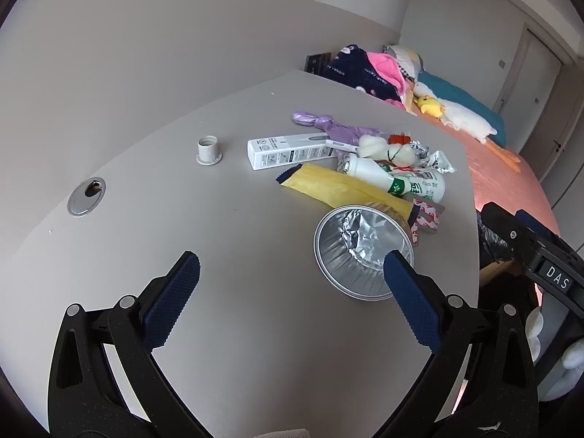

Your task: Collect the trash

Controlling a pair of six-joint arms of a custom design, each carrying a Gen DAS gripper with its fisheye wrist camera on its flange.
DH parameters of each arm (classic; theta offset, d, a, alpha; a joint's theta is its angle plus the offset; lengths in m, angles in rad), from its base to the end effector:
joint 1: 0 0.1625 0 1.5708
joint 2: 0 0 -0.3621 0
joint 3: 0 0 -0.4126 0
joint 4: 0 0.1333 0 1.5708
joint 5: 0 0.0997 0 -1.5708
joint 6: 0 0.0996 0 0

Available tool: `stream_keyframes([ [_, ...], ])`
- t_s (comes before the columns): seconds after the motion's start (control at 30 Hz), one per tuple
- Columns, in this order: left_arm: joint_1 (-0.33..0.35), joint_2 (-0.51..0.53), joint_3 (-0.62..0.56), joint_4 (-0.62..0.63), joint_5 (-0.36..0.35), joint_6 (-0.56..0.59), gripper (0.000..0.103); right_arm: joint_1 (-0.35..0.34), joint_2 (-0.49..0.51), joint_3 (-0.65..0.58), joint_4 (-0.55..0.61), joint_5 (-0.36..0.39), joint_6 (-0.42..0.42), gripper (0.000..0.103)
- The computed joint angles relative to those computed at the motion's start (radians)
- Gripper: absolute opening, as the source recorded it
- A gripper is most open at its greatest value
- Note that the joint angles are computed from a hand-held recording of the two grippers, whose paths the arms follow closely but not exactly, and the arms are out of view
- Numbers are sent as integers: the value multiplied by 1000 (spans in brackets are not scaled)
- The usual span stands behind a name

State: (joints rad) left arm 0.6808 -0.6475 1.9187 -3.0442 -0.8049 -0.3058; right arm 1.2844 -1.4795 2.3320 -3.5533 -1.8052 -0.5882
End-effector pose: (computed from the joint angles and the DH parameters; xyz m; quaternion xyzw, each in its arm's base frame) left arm -0.2788 -0.4862 -0.0636 0.2296 0.8946 -0.2866 0.2546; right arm -0.0171 -0.4481 0.2613 0.0642 -0.8387 0.4399 0.3147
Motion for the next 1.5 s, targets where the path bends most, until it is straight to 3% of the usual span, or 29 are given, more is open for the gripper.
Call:
stream_keyframes([
  [1.5,-10,3,2,-11,-11,29,97,2,-14,19,-10,-3,-9,100],
])
